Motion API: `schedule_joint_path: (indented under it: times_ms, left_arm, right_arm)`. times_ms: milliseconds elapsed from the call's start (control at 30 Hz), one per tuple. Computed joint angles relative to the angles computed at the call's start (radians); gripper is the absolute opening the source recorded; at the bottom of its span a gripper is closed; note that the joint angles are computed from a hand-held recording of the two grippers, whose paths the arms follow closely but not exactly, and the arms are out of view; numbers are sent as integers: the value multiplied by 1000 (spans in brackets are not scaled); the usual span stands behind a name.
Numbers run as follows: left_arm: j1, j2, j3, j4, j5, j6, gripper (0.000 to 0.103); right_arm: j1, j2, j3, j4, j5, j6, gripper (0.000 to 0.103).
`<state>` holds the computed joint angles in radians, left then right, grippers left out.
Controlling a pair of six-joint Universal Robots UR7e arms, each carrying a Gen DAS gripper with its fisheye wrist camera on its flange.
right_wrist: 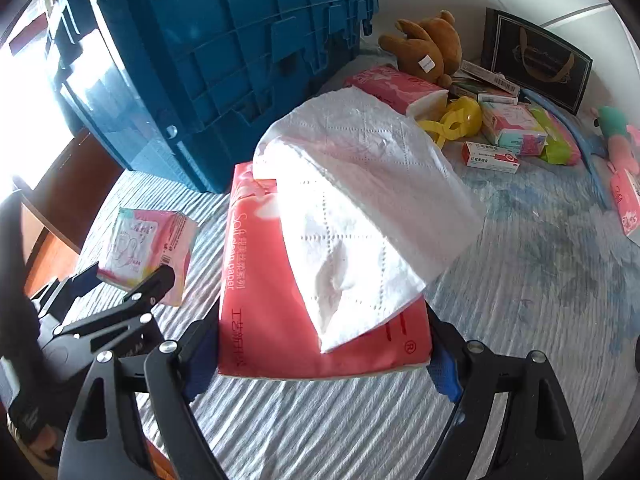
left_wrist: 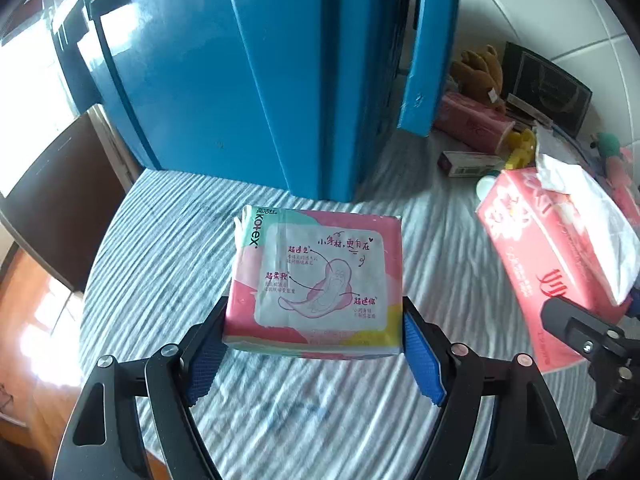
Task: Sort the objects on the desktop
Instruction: 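Lift the Kotex pack toward the crate while the right tool holds the tissue box, then lower both tools into the crate and open them to drop both packs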
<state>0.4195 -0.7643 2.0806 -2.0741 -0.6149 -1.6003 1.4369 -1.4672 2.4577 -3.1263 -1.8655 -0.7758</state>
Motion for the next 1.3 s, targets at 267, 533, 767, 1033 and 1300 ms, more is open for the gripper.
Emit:
schedule_joint_path:
  times_ms: [267,533,767,1033,1300]
  left_arm:
    - [-111,-31,-85,222,-4,-145,79]
    - [-219,-79,-191,554,31,-344,79]
    - [-288,-103,-309,922,61,-573,79]
    - [-323,-149,-385,1243,87,-776,79]
    - [-248,-257,-421,1556,198,-918,79]
  right_arm:
    - [28,-176,24,110,39,-25,85]
    - [98,-354,-5,240,96,-25,85]
    - [198,-442,-42,285,150,-13,85]
    - [362,-376,-94,236,151,29,85]
    - [531,-129,-200,37,98,103,85]
